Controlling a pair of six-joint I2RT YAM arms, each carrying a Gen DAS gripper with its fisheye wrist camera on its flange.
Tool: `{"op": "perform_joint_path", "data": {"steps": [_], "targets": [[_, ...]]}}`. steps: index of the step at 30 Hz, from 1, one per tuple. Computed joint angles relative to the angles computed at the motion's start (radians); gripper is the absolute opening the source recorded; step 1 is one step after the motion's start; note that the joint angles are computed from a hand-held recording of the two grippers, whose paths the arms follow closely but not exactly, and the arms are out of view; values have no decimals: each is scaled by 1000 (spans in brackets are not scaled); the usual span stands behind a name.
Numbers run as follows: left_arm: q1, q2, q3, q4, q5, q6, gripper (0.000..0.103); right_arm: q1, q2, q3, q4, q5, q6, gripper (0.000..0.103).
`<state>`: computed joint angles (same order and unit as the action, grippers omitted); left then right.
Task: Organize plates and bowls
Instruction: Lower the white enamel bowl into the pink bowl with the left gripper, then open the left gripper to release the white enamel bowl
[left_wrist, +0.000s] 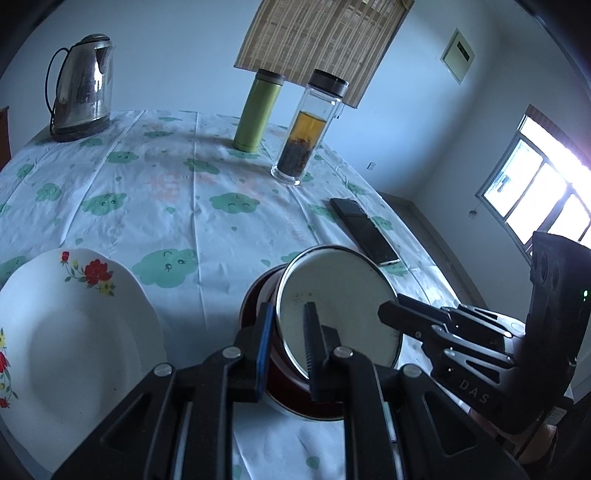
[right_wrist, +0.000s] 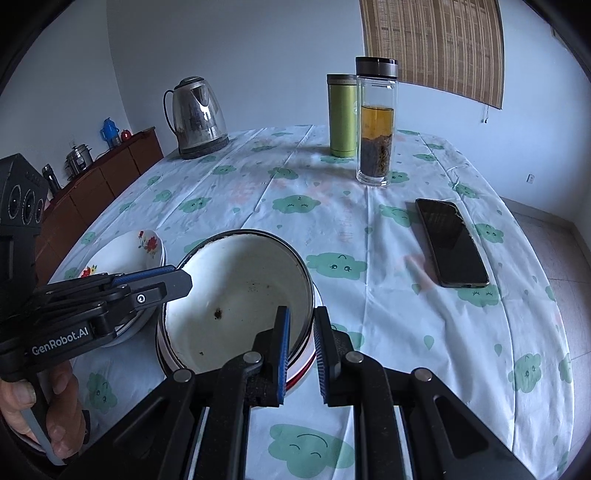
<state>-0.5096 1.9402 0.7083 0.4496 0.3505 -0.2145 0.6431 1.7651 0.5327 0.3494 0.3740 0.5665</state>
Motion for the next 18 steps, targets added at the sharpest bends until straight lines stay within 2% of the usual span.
{"op": "perform_joint_path", "data": {"steps": [7, 11, 12, 13, 18], "targets": [[-2, -15, -23, 42, 19, -2, 12, 23, -65, -38, 21, 53, -4, 15], [24, -16, -21, 37, 84, -6, 12, 20, -96, -33, -18, 45, -5, 15], [28, -17, -18, 28, 106, -1, 14, 17, -102, -24, -43, 43, -6, 15], [35, -16, -17, 23, 136, -2, 19, 10, -103, -11, -74, 35, -7, 15], [45, -3, 1, -12, 172, -6, 19, -57, -85, 9, -103, -77, -30, 15]]}}
